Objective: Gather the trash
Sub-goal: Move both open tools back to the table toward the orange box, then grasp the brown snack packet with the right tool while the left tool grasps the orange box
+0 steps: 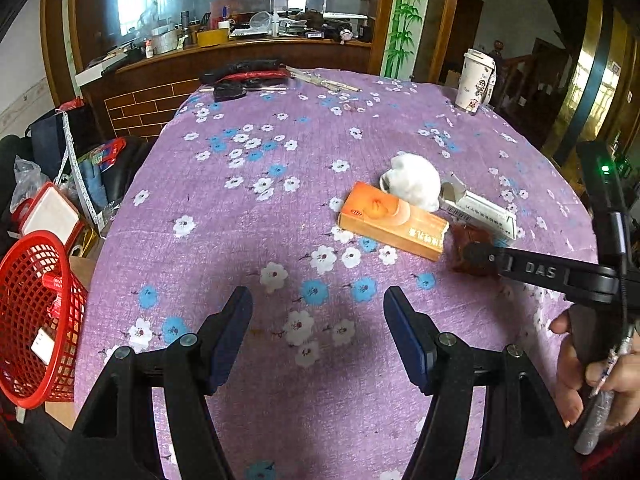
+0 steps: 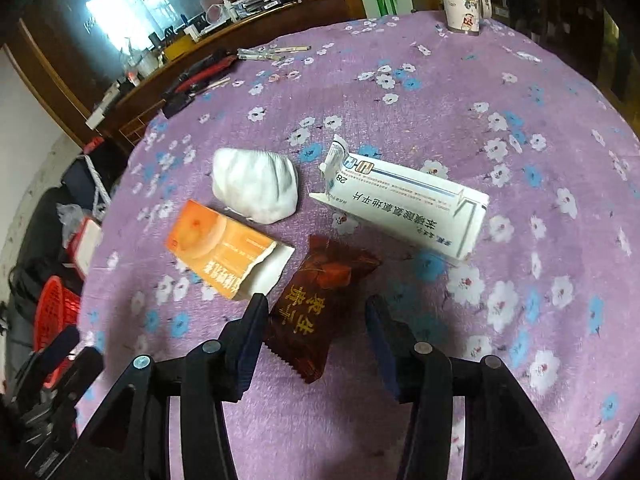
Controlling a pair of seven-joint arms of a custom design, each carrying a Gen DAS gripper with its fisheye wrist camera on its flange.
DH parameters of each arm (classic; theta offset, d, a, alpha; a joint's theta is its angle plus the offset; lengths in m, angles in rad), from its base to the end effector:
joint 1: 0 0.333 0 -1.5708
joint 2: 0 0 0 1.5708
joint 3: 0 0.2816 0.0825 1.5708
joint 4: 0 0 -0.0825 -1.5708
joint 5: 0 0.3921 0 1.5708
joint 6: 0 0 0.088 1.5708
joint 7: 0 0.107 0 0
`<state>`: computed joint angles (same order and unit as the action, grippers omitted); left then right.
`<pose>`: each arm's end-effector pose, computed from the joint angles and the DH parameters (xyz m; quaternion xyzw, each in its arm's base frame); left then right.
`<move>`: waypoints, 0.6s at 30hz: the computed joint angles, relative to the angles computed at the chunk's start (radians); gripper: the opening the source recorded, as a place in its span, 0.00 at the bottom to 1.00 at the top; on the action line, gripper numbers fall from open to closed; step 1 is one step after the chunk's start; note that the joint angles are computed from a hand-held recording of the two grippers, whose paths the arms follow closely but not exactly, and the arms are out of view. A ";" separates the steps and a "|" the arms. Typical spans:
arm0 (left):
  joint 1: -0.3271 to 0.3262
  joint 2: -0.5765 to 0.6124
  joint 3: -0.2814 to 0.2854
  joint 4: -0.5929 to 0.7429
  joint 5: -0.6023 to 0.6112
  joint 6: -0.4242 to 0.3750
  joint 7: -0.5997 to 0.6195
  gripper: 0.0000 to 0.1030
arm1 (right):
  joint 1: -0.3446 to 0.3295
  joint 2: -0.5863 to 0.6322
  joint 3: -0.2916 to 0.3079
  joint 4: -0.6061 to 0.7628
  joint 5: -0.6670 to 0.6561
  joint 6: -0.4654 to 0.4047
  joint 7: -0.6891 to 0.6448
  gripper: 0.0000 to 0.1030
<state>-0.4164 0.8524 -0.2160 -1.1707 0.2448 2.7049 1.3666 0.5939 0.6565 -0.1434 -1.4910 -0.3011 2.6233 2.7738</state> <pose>0.6659 -0.4258 0.3410 -0.4867 0.8032 -0.3116 0.1442 0.6521 0.3449 0.3085 -0.5012 0.8214 -0.1319 0.2382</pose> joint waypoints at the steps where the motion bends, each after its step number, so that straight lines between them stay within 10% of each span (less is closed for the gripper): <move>1: 0.002 0.000 0.001 -0.002 0.000 0.001 0.000 0.65 | -0.005 0.004 0.002 0.003 0.005 -0.002 -0.003 0.48; 11: 0.026 0.043 -0.021 0.058 -0.045 -0.046 0.026 0.65 | -0.001 0.075 -0.039 0.128 -0.078 -0.063 -0.025 0.34; 16: 0.043 0.040 -0.036 0.063 -0.079 -0.064 0.052 0.65 | -0.047 0.101 0.045 0.137 0.001 0.050 -0.164 0.34; 18: 0.040 0.058 -0.032 0.100 -0.089 -0.082 0.048 0.65 | -0.134 0.103 0.183 0.106 0.115 0.180 -0.342 0.34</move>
